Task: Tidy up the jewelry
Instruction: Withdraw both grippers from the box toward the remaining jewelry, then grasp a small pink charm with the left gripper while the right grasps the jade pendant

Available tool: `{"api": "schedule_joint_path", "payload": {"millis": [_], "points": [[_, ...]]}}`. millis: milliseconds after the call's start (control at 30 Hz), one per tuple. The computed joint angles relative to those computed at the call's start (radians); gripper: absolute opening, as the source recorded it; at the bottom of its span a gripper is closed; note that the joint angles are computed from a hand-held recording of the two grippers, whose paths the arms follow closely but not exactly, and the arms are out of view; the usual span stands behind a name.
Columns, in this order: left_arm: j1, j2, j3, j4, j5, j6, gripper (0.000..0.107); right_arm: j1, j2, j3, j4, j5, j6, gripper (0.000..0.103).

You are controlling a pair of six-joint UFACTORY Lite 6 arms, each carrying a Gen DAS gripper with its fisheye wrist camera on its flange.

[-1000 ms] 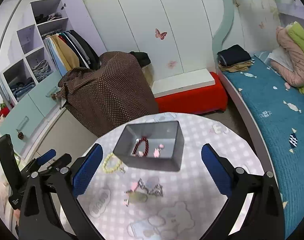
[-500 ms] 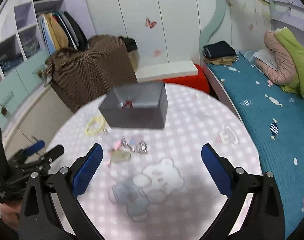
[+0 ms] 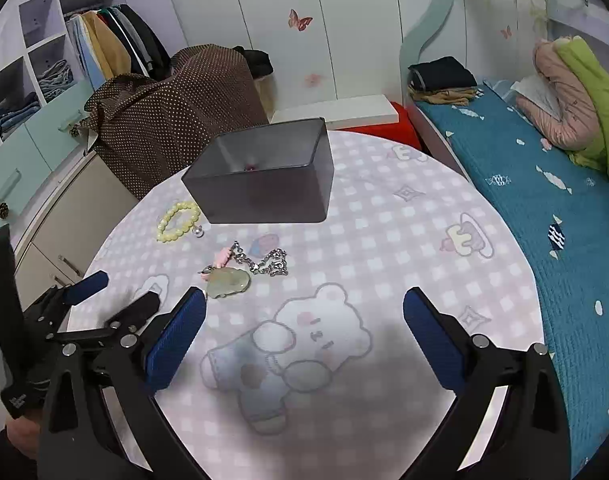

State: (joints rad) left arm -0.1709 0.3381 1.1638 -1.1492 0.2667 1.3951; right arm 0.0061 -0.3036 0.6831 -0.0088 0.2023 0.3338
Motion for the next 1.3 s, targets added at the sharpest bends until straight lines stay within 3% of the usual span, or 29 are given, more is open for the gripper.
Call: {"api": "schedule_joint_path", "payload": {"millis": [200, 400, 433, 467, 900, 1200, 1300], "points": [[-0.042, 0.085, 0.065, 0.079, -0.023, -0.066, 0.095, -0.038, 0.045, 0.012, 0.188, -0.007, -0.203, 0.095], [-0.077, 0.179, 0.160, 0.308, -0.024, -0.273, 0.093, -0.054, 0.081, 0.026, 0.331, -0.009, -0.355, 0.095], [-0.080, 0.197, 0.179, 0.356, -0.017, -0.315, 0.090, -0.057, 0.084, 0.026, 0.351, -0.010, -0.376, 0.095], [-0.079, 0.210, 0.189, 0.361, -0.008, -0.320, 0.081, -0.059, 0.088, 0.026, 0.370, -0.011, -0.397, 0.095], [0.027, 0.264, 0.286, 0.224, 0.164, -0.158, 0.024, -0.048, 0.171, 0.072, 0.512, -0.016, -0.556, 0.095], [0.080, 0.258, 0.291, 0.185, 0.223, -0.120, 0.016, 0.012, 0.355, 0.190, 0.761, -0.027, -0.865, 0.095], [0.098, 0.242, 0.276, 0.158, 0.235, -0.091, 0.015, 0.029, 0.420, 0.233, 0.830, -0.025, -0.959, 0.088]]}}
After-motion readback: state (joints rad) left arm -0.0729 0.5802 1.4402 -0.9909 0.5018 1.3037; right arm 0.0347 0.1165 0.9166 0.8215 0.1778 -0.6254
